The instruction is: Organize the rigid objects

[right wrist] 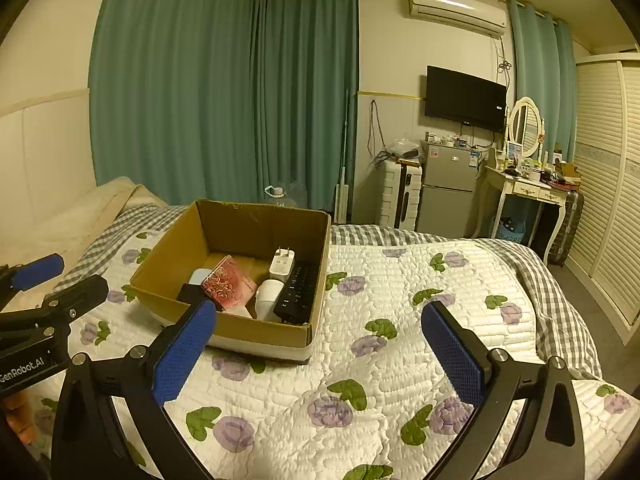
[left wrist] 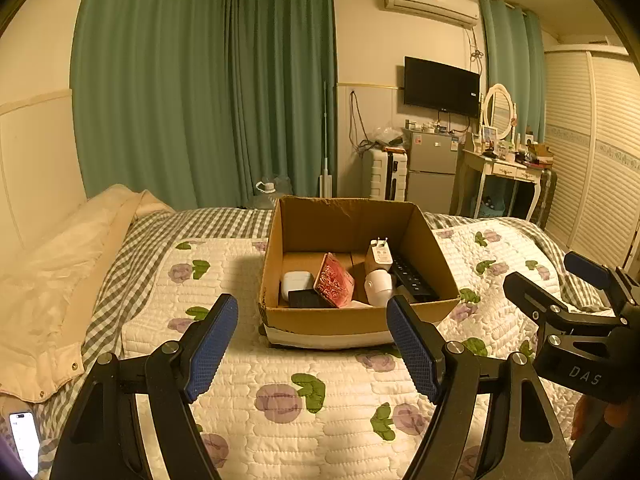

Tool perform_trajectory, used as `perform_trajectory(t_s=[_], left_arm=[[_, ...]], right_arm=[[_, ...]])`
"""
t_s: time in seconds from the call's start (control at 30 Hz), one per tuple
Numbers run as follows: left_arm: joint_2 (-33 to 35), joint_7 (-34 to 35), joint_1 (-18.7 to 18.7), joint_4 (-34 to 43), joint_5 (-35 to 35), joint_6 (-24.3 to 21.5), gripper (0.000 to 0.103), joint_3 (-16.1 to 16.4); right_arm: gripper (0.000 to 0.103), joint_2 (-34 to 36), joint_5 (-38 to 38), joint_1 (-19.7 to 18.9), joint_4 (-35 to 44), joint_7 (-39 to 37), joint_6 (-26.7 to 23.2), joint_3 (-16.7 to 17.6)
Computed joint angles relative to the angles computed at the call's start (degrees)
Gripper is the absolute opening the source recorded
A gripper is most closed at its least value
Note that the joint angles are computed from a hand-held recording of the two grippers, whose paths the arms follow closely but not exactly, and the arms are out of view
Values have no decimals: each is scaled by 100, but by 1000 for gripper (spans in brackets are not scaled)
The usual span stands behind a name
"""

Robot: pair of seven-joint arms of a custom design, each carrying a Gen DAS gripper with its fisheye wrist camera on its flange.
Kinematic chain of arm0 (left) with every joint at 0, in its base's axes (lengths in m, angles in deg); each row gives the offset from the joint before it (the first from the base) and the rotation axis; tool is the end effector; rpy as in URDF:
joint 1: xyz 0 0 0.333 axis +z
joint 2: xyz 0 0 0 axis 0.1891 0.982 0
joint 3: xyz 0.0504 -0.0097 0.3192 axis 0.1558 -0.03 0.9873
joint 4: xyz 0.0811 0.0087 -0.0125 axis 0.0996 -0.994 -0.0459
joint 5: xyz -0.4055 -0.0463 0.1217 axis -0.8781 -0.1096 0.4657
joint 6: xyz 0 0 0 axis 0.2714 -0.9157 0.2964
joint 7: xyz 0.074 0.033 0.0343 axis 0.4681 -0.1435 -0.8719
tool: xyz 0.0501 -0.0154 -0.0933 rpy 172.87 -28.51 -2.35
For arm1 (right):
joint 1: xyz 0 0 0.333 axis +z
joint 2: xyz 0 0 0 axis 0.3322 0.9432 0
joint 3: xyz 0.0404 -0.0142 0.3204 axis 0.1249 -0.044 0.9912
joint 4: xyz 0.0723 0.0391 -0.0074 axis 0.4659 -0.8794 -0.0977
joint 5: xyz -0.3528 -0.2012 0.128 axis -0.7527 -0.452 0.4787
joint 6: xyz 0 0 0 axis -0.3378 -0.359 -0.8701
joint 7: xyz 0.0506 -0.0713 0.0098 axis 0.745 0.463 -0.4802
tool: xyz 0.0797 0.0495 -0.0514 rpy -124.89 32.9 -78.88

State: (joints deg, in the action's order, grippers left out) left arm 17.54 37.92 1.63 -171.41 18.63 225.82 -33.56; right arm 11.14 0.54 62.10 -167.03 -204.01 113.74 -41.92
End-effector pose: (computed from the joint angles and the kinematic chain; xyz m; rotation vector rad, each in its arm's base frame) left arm 0.6334 -0.3486 0.4258 -1.0528 2.0916 -1.2419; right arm 0.5061 0.4667 0.4041 -1.1997 1.9248 -1.2453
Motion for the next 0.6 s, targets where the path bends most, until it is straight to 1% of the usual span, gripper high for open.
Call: perform_trajectory(t_s=[0.13, 0.27, 0.37, 0.43, 0.6], left_arm=[[-2, 13, 32, -7, -6, -16, 79, -34], [20, 87, 205, -1, -35, -111, 79, -258], [-1, 79, 61, -7, -75, -74, 79, -92], [-9, 88, 80, -22, -79, -77, 79, -117], [-28, 79, -26, -35, -86, -67, 79, -5]], right_arm=[[103, 21, 4, 8, 36, -7, -18, -5], [103, 22, 11, 0, 28, -7, 10, -10], [103, 21, 18, -3, 21, -9, 35, -11], [103, 21, 20, -3, 18, -8, 35, -12], [103, 18, 41, -3, 15, -1, 27, -10]])
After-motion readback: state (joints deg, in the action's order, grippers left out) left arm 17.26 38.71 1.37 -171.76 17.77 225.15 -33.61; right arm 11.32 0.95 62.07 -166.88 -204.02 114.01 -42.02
